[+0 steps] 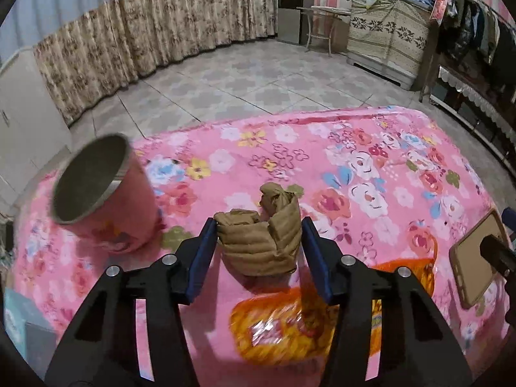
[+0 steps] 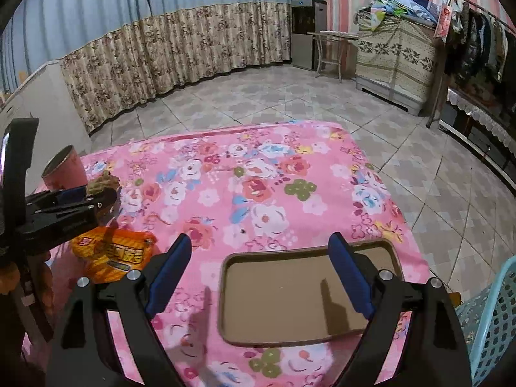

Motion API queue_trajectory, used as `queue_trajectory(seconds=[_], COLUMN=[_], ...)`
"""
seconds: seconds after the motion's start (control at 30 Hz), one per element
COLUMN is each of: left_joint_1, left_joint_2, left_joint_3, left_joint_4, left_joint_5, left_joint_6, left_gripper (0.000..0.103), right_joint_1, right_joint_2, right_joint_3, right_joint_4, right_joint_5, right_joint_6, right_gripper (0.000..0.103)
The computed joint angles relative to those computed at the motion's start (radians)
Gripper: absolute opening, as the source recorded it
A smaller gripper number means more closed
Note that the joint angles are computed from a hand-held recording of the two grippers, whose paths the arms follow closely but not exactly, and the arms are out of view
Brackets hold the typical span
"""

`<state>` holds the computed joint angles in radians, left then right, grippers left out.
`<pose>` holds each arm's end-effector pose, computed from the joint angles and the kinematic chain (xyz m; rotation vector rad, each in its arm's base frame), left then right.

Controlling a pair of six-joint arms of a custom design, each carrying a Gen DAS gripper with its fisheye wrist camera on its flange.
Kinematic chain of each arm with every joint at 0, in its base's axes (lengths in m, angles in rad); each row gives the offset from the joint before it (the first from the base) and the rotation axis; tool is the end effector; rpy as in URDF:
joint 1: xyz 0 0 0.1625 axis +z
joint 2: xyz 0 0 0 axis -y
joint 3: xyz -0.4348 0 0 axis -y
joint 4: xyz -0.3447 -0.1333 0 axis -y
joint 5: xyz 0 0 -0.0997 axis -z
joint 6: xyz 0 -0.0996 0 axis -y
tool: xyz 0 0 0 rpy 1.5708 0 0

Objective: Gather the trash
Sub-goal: 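Grasp the brown crumpled paper with the left tool and lift it, then hold the paper in the left tool while the right tool grasps the orange snack bag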

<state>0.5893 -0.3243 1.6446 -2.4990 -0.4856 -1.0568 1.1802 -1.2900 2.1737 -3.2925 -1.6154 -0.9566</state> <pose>-0.3524 -0.5019 -0.1140 0.1737 2.1256 -0.8670 -0.0635 -0.4927 0.3213 0.6639 -2.3705 0.8226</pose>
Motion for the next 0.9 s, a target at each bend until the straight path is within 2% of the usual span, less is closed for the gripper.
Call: queue_trajectory(seconds=[0.13, 0.33, 0.5, 0.57, 0.67, 0.73, 0.83, 0.87, 0.9], left_joint_1=[-0.056, -0.158, -0.218, -0.226, -0.224, -0.218, -0.228, -0.231, -0.233], left_joint_2=[-0.067, -0.192, -0.241, -0.245, -0.237, -0.232, -0.229, -0.227, -0.224], left_joint_3=[0.087, 0.238, 0.344, 0.379, 0.416, 0.425, 0.429, 0.427, 0.426], left_joint_4=[0.103, 0.357, 0.393, 0.378, 0.283, 0.239, 0.248, 0.259, 0.261], left_joint_5=[0.039, 0.026, 0.0, -0.015, -0.039, -0.052, -0.04, -0.036, -0.035], left_joint_6=[-0.146, -0.489, -0.657, -0.691, -0.685, -0.666, -0.691, -0.696, -0.697], left_gripper=[0.052, 0.052, 0.053, 0.053, 0.053, 0.053, 0.053, 0.053, 0.053], right_joint_1=[0.019, 0.052, 0.085, 0.093, 0.103, 0.107, 0.105, 0.104, 0.103], right_joint_2=[0.0, 0.026, 0.086, 0.105, 0.128, 0.137, 0.134, 0.133, 0.13], right_joint_3=[0.03, 0.077, 0.092, 0.092, 0.088, 0.089, 0.083, 0.09, 0.092], right_joint_4=[-0.013, -0.04, -0.1, -0.117, -0.123, -0.123, -0.074, -0.086, -0.081], right_joint_5=[-0.007, -0.03, -0.082, -0.1, -0.125, -0.138, -0.144, -0.139, -0.136], right_joint_6=[-0.016, -0.017, -0.028, -0.04, -0.052, -0.064, -0.061, -0.068, -0.072], right_gripper=[0.085, 0.085, 0.085, 0.085, 0.083, 0.069, 0.055, 0.053, 0.047])
